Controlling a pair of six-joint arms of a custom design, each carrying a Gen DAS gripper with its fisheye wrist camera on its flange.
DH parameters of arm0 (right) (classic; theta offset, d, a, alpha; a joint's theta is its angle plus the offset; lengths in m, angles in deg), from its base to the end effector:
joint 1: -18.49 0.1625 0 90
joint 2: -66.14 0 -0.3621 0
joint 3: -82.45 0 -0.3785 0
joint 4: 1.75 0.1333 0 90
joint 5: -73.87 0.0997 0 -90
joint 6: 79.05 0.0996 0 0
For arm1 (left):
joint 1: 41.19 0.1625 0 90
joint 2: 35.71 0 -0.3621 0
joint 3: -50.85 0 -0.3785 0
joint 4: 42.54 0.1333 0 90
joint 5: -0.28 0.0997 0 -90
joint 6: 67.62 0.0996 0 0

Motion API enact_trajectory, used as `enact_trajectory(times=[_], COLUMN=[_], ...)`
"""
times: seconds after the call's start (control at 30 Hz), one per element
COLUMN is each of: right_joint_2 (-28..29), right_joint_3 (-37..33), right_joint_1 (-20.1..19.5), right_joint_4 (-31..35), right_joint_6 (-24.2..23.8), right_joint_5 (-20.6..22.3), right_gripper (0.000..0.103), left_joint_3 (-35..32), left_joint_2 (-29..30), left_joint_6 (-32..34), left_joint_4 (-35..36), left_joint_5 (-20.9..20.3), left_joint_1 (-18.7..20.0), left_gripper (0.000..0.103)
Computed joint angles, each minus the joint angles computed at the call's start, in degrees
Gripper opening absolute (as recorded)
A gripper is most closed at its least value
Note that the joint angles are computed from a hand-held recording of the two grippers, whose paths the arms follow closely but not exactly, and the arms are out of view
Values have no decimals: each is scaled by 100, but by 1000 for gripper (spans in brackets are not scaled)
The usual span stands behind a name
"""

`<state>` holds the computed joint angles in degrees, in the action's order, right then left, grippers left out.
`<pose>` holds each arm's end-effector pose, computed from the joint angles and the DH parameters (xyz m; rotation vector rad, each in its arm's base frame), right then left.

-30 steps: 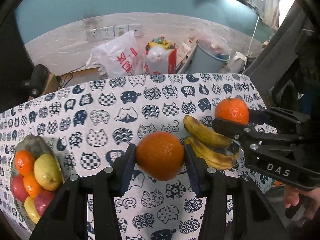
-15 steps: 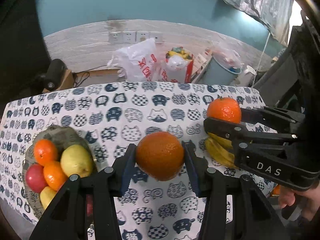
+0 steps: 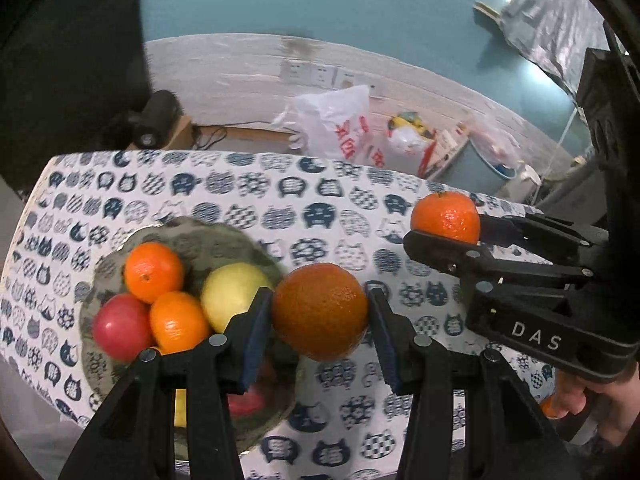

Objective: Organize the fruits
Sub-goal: 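Carry the orange with the left tool while the right tool carries the mandarin to the bowl, then release the orange from the left tool while the right tool releases the mandarin into the bowl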

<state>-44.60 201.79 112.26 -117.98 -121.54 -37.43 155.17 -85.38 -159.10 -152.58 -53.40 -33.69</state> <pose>0.1212 -0.3620 0.3863 0.9819 -2.4979 0.2253 -0.4605 -0.2546 0.0071 0.0569 2.4225 -0.7502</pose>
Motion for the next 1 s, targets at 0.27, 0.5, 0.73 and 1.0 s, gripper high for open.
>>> enact_trajectory(times=[0.27,0.5,0.73,1.0], right_joint_2=[335,693,1013,1286], right_joint_3=[213,395,602,680], right_joint_1=[379,651,790,825], right_joint_4=[-101,-196,-293,-311], right_joint_6=[251,466,682,903], right_joint_5=[-20,3,16,55], right_gripper=[46,46,46,46], left_joint_3=[735,1206,1626,1808], left_joint_2=[-751,-1217,-1557,-1640], left_joint_6=[-876,-1393,-1747,-1742], left_joint_4=[423,681,718,530], left_joint_5=[-144,-315,-534,-681], left_joint_1=[-127,-223,-258,-218], left_gripper=[49,49,49,49])
